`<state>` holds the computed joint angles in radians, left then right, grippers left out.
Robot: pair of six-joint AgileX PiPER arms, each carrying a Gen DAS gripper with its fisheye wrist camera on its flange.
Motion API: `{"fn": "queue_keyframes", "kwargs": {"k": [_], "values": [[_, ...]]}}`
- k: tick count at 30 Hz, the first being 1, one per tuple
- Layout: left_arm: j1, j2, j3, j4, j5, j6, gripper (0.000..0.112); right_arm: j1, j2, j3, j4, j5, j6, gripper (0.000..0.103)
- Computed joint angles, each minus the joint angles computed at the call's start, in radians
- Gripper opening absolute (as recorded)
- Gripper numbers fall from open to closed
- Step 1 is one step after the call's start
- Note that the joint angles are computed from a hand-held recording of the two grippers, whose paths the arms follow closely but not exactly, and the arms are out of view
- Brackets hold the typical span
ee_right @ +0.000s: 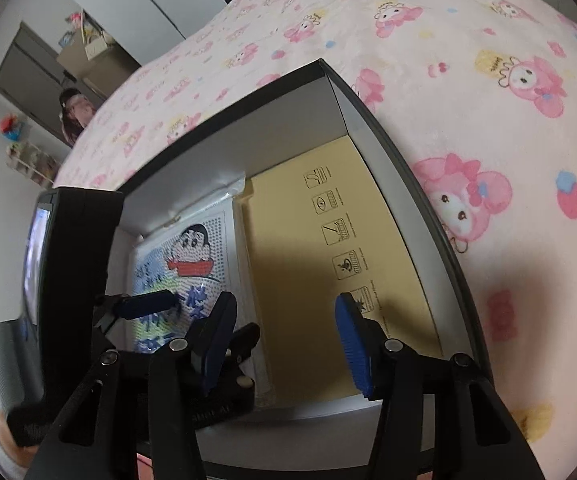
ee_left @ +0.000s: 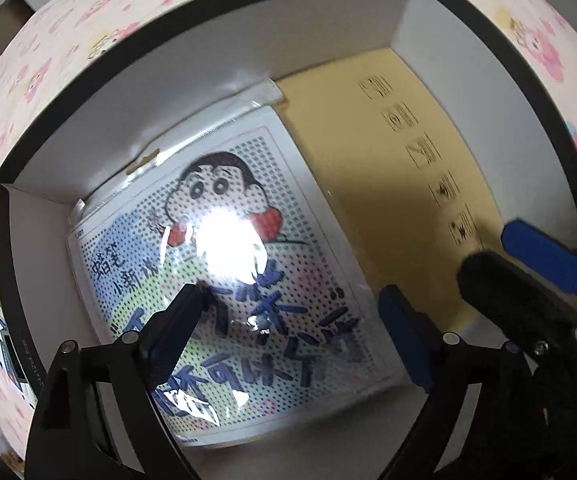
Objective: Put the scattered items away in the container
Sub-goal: 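Open the right tool and withdraw it from the box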
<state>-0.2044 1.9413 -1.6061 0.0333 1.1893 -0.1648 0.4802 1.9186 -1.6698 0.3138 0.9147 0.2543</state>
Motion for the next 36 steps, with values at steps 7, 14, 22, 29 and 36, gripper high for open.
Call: {"fn": "queue_keyframes", "kwargs": {"k": [7,14,22,29,36], "values": [[0.074,-0.226,0.234,-0.104,-0.159,0.112,0.053,0.018,0.002,0.003,0.002,-0.014,-0.041,0.048],[0.094,-0.41,0.386,-0.079,-0.265,0.079,0.053,0.094,-0.005,-0.017,-0.123,-0.009,0.007,0.047],[0.037,-0.755,0.629,-0.041,-0.452,-0.1,0.053,0.261,-0.218,0.183,-0.501,-0.139,0.306,0.047],[-0.05,-0.959,0.698,0.058,-0.342,-0.16,0.052,0.417,-0.389,0.312,-0.696,-0.162,0.519,0.047],[-0.131,-1.156,0.711,0.131,-0.162,-0.263,0.053,0.569,-0.44,0.325,-0.761,-0.128,0.641,0.047]]}}
